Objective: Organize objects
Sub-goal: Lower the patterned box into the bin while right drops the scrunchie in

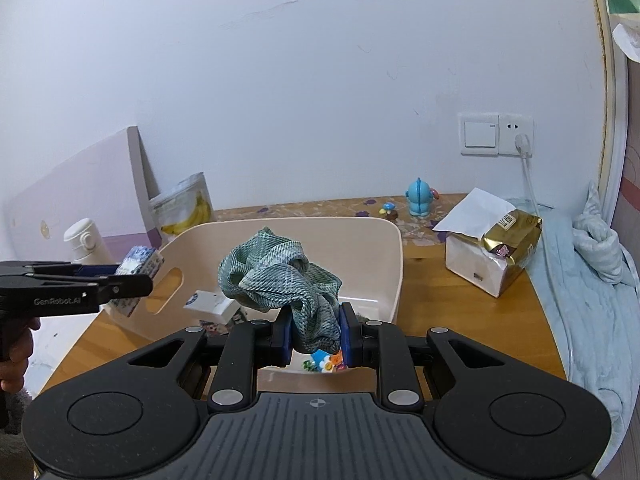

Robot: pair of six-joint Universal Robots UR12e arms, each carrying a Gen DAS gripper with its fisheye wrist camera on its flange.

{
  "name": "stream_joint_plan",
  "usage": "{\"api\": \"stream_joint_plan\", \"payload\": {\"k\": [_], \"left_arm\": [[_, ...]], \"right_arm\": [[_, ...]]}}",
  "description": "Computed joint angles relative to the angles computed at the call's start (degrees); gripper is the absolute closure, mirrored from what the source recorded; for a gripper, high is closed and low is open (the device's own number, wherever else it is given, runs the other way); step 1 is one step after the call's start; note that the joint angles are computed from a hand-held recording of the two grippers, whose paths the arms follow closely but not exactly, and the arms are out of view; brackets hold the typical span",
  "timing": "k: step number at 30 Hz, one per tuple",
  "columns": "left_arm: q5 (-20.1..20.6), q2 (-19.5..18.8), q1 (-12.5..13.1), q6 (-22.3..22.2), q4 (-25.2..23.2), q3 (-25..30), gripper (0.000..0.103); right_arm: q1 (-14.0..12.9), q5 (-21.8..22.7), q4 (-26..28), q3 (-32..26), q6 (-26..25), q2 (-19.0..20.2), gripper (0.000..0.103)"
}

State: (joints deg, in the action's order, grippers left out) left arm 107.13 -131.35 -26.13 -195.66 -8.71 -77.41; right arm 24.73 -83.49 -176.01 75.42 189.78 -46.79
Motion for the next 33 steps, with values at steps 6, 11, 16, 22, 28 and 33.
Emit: {"api": "stream_joint_plan", "payload": {"k": [6,11,16,22,28,33], "left_arm": [[-1.8,-2.4,0.0,0.5,-4.3,4.0,0.056],[-2.6,-4.2,-0.1,1.6,-7.8,6.6,0.056],[-2.3,-5.3,-0.4,2.0,-10.3,8.2,0.056],[-1.4,-5.7,-0.7,3.6,-11.2,8.9,0.055],[-0.6,-5.7,-0.9,3.2,-11.6,9.1,0.043],[0.6,-5.2,-1.1,3.1,-10.2,8.1,0.027]], "right_arm": [[-0.1,-0.2,3.6,-2.9,0.1,1.7,0.081],[0.1,-0.7,6.6,-5.4,-0.8,3.1,0.081],[0.6,-2.1,8.7,-6.9,-2.0,3.9,0.081],[1.0,-3.3,11.4,-7.9,-4.2,4.3,0.079],[1.2,-4.1,11.9,-7.9,-5.4,4.3,0.058],[1.4,-4.5,11.3,-7.2,-5.2,3.9,0.046]]}}
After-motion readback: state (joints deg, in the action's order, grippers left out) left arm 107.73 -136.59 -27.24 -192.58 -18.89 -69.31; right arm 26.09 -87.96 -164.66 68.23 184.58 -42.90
